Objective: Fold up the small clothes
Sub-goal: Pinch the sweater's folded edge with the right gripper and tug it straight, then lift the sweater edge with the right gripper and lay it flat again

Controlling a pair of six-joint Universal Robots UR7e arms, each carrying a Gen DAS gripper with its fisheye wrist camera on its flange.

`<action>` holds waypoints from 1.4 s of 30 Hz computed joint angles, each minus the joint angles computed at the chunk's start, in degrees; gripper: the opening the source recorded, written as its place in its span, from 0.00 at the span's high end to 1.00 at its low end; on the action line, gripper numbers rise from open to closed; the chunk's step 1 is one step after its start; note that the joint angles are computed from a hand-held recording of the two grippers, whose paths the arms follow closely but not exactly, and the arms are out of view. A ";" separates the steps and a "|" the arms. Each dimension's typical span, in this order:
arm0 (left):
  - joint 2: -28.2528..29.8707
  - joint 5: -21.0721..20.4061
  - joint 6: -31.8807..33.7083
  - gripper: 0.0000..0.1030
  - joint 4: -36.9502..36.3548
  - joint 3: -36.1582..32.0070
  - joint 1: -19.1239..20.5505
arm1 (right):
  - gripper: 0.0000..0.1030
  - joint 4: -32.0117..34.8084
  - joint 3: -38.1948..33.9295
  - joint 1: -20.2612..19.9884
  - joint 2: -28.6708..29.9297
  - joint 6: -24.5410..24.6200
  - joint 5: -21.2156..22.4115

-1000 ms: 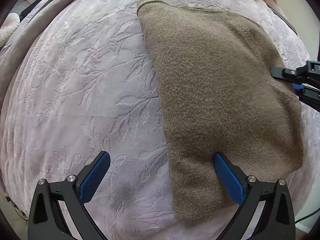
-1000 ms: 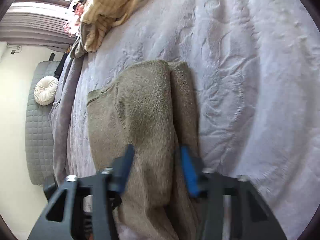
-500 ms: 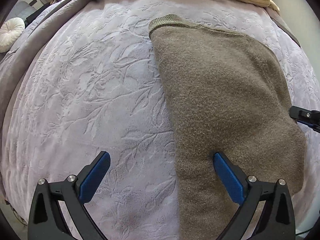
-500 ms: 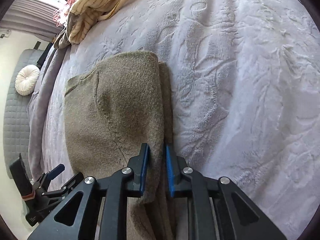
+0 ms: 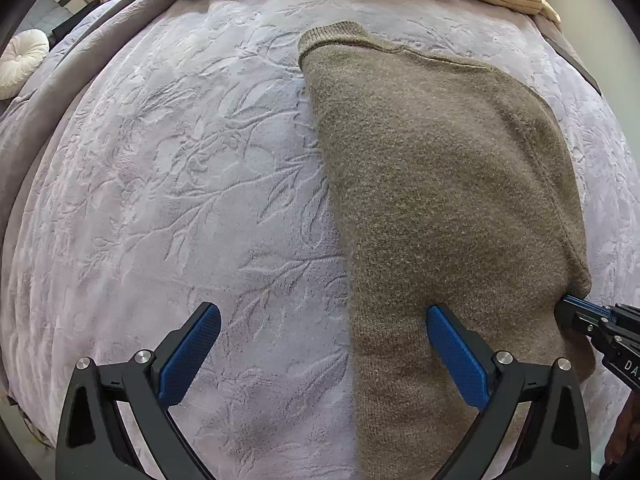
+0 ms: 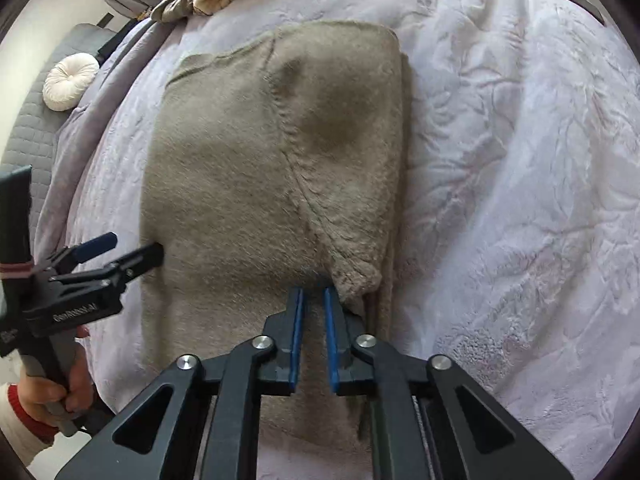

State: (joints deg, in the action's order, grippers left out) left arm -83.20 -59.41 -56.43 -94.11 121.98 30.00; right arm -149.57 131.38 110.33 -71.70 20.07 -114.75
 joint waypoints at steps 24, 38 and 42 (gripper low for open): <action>-0.20 -4.73 1.79 0.00 0.95 -0.54 0.20 | 0.92 5.08 4.40 -1.93 -13.64 6.27 1.27; -0.11 -16.92 17.19 0.00 -11.57 -2.35 11.31 | 0.49 -2.60 2.04 -12.20 -9.67 -3.39 17.54; -0.05 -21.79 18.14 0.00 -16.54 -0.74 14.39 | 0.49 -1.01 1.10 -14.14 -7.79 -5.63 18.03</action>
